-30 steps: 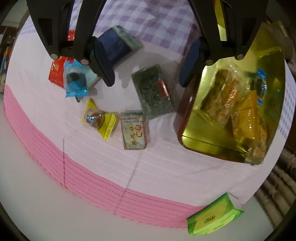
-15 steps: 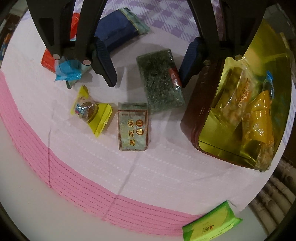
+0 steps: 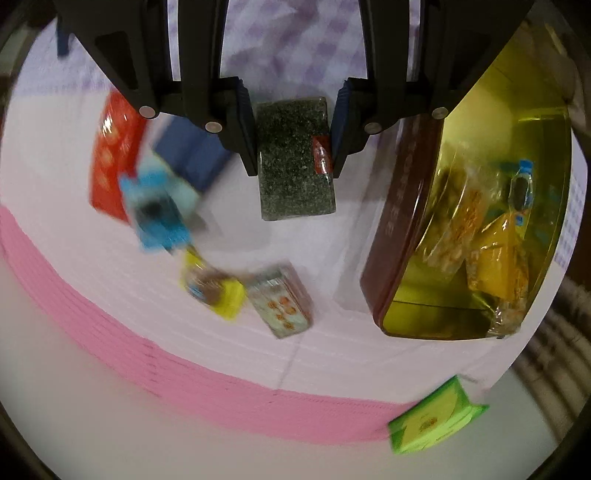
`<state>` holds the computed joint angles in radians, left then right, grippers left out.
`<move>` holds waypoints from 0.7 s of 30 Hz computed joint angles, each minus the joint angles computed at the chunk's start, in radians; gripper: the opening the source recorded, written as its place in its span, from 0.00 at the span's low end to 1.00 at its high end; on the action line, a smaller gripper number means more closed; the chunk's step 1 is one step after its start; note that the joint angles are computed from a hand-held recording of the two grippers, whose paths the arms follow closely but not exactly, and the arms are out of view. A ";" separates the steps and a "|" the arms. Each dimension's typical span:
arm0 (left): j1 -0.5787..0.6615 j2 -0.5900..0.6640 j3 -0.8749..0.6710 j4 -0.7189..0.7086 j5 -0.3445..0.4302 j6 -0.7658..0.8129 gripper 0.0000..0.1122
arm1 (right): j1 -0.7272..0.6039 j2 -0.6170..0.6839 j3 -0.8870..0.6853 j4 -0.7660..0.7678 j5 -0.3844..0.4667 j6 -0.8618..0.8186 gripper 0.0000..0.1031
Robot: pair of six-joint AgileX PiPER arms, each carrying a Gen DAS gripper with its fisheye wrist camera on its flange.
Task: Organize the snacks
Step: 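Carry the grey speckled block with the left gripper over the gold tin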
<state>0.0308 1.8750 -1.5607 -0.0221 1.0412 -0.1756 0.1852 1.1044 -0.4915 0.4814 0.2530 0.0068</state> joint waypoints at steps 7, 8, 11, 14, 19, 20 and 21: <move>0.029 -0.261 0.262 -0.056 -0.082 0.212 0.33 | 0.066 0.019 -0.012 -0.249 -0.016 0.266 0.88; 0.033 -0.290 0.288 -0.070 -0.085 0.238 0.33 | 0.074 0.020 -0.014 -0.286 -0.015 0.305 0.89; 0.055 -0.352 0.340 -0.125 -0.075 0.327 0.33 | 0.099 0.030 -0.018 -0.391 -0.020 0.421 0.89; 0.075 -0.401 0.381 -0.152 -0.071 0.384 0.33 | 0.133 0.049 -0.026 -0.529 -0.023 0.567 0.90; 0.154 -0.428 0.380 -0.192 -0.066 0.464 0.33 | 0.174 0.074 -0.039 -0.702 -0.015 0.749 0.92; 0.179 -0.435 0.379 -0.204 -0.059 0.482 0.33 | 0.185 0.078 -0.041 -0.743 -0.012 0.794 0.92; 0.199 -0.435 0.374 -0.213 -0.055 0.495 0.33 | 0.198 0.085 -0.045 -0.796 -0.006 0.850 0.92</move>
